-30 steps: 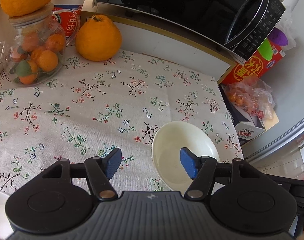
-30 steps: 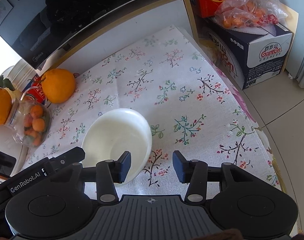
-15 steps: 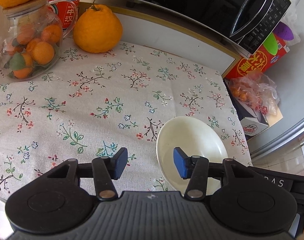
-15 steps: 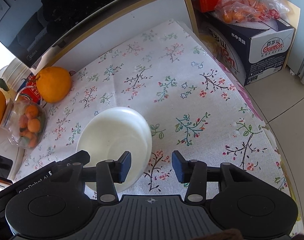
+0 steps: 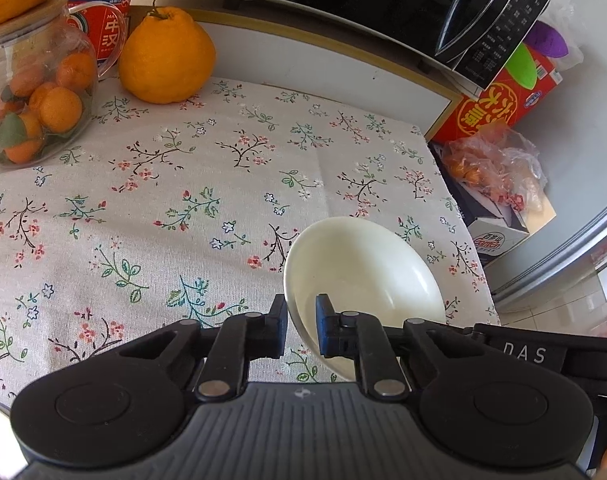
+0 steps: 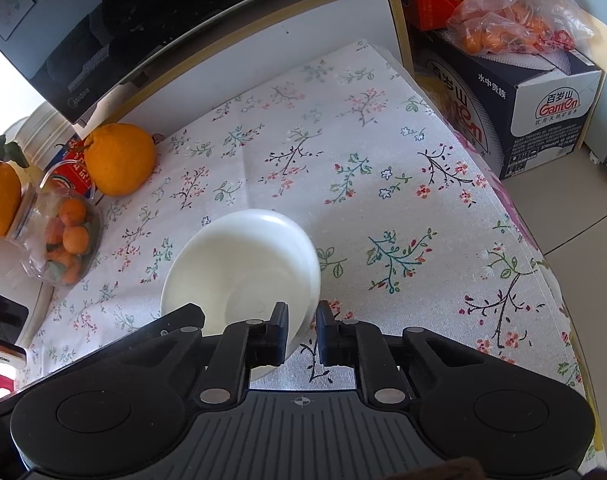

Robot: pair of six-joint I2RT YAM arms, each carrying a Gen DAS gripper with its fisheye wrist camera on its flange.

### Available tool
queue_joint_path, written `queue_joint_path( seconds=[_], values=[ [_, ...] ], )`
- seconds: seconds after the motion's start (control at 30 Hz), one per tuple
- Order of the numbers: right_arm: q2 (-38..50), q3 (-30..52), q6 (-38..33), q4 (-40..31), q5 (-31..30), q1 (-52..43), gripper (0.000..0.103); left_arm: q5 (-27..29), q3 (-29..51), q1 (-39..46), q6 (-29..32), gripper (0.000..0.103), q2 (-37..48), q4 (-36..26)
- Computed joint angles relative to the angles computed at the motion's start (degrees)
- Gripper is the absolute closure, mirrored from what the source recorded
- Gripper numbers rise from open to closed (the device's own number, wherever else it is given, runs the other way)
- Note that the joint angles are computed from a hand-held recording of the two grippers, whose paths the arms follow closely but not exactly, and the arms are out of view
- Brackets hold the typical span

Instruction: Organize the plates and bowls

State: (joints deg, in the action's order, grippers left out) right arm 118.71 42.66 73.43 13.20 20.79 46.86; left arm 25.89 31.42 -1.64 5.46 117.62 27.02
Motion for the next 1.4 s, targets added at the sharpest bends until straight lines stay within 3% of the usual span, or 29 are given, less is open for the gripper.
queue_joint_path(
  seconds=[0.9,1.4],
  values=[
    [-8.04,0.09,1.95,-10.44,7.46,8.33,0.088,1.31,-11.52,2.6,2.49,0.09,-13.56,2.28],
    [-13.92,-0.28,5.45,-18.03,12.12,15.81,0.087,5.91,-18.21,8.16,6.55,0.09,-27.64,-5.59]
  ],
)
